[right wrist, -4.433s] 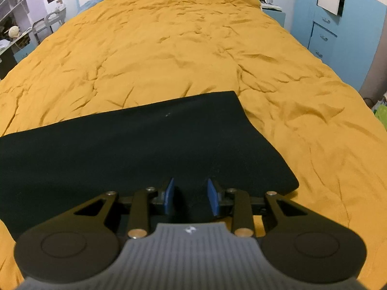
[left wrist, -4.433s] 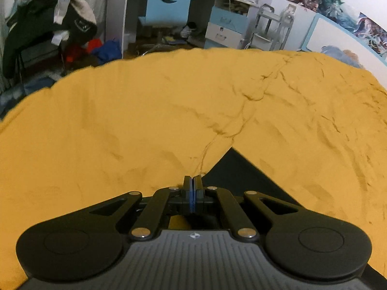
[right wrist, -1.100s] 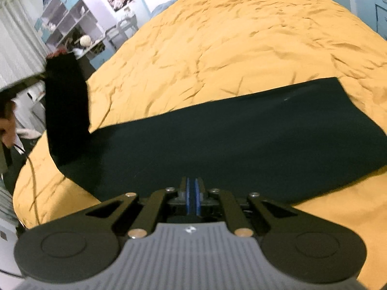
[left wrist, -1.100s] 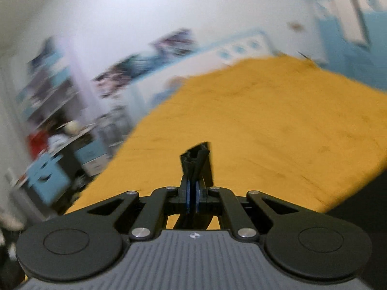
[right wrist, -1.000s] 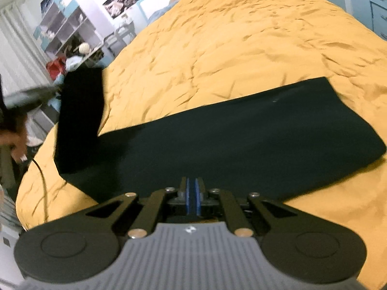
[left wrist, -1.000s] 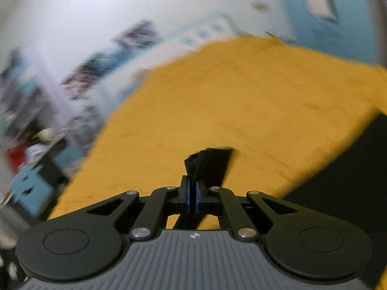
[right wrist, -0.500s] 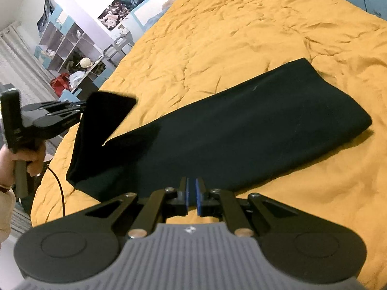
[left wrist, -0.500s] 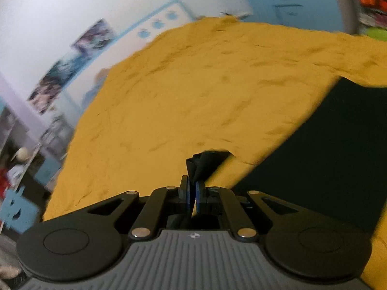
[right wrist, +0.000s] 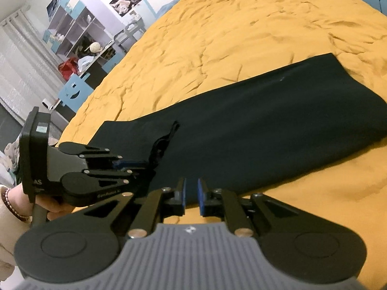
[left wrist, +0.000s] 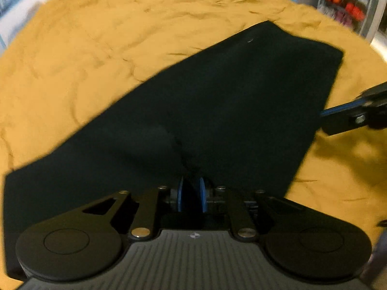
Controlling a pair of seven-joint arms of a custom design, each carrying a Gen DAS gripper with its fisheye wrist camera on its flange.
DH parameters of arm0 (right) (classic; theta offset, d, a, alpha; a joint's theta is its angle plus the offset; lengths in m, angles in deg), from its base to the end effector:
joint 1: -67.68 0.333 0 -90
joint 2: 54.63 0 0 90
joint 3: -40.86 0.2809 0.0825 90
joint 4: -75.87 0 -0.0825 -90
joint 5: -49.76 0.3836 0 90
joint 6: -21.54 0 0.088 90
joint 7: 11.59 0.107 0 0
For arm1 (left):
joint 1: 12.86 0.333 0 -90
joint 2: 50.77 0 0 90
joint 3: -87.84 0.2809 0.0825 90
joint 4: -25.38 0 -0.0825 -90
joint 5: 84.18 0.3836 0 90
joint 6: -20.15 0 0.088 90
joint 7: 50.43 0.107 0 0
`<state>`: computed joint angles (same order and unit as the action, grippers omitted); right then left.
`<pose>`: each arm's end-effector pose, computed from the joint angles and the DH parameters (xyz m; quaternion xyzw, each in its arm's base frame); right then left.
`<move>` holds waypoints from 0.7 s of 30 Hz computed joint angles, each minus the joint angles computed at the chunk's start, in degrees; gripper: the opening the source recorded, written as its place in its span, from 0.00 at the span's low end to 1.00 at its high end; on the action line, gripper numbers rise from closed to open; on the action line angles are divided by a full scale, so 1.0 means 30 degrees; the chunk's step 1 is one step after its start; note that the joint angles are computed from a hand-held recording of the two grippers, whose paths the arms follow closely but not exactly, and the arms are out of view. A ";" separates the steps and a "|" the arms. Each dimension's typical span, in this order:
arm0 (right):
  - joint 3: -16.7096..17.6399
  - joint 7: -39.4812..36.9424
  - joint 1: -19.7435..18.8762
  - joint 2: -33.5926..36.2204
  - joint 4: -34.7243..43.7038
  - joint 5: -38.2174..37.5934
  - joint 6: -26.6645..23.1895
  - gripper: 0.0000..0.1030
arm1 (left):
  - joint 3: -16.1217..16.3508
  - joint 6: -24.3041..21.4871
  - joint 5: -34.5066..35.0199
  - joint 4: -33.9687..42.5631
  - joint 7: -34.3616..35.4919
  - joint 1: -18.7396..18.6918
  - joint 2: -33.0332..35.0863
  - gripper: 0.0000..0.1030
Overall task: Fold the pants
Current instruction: 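Grasp the folded trouser edge with the right gripper and lift it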
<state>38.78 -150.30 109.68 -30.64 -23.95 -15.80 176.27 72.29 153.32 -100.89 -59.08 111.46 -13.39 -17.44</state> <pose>0.4953 0.4577 0.3478 -0.4035 0.8119 -0.1282 0.4020 0.6938 -0.1708 0.3501 -0.1313 0.9635 -0.2204 0.0768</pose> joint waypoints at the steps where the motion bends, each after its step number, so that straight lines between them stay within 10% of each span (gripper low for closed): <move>1: 0.0059 -0.0347 -0.0123 0.0195 0.0271 0.0192 0.0118 0.09 | -0.0023 -0.0931 -0.0150 0.0737 -0.0315 0.0177 0.0347 0.14; 4: 0.0011 -0.1463 -0.0455 0.0883 0.1161 0.1021 0.0895 0.28 | -0.0172 -0.1532 -0.1244 0.0791 -0.0490 0.0804 0.0120 0.15; 14: -0.0300 -0.5294 -0.1920 0.5963 0.6671 0.6419 0.4665 0.35 | 0.0662 0.3865 -0.2426 0.0380 -0.4269 0.1137 -0.0508 0.21; 21: -0.0701 -0.4196 -0.2890 0.9802 0.9462 1.0624 0.8858 0.43 | -0.0287 0.4244 -0.3805 0.1881 -0.6029 0.2565 0.0662 0.22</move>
